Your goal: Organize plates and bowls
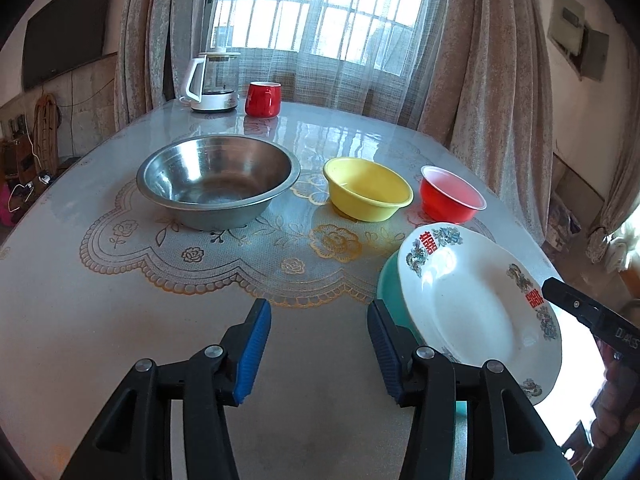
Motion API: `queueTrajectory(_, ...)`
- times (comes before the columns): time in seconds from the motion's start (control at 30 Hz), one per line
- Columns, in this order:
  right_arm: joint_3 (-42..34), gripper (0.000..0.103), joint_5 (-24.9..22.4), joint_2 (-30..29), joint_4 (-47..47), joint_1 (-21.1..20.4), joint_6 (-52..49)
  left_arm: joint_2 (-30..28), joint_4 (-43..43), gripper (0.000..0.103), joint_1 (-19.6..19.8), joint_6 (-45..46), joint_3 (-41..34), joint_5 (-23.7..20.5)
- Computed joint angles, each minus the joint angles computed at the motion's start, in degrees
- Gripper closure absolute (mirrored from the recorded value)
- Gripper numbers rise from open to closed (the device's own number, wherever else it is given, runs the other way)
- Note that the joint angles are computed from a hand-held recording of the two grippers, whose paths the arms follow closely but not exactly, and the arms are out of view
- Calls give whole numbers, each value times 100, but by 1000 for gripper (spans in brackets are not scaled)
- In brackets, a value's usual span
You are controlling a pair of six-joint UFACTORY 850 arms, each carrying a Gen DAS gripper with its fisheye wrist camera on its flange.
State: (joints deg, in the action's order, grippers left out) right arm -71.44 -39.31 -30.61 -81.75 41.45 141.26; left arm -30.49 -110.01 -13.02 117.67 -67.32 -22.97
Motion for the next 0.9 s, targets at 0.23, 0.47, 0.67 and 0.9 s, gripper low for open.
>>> queueTrajectory(0.23, -796, 62, 303, -503, 124, 24, -595, -105, 233, 52, 287, -250, -61, 276)
queueTrajectory(0.47, -1794, 62, 707, -1130, 610, -21, -1526, -186, -357, 52, 560, 368, -168, 627)
queueTrajectory(0.67, -2747, 62, 1073, -1701, 1509, -124, -2624, -407, 301, 52, 834, -364, -521, 645)
queueTrajectory(0.9, -3498, 62, 1692, -2128, 2305, -366, -2967, -669, 666, 38, 1092, -773, -1018, 187)
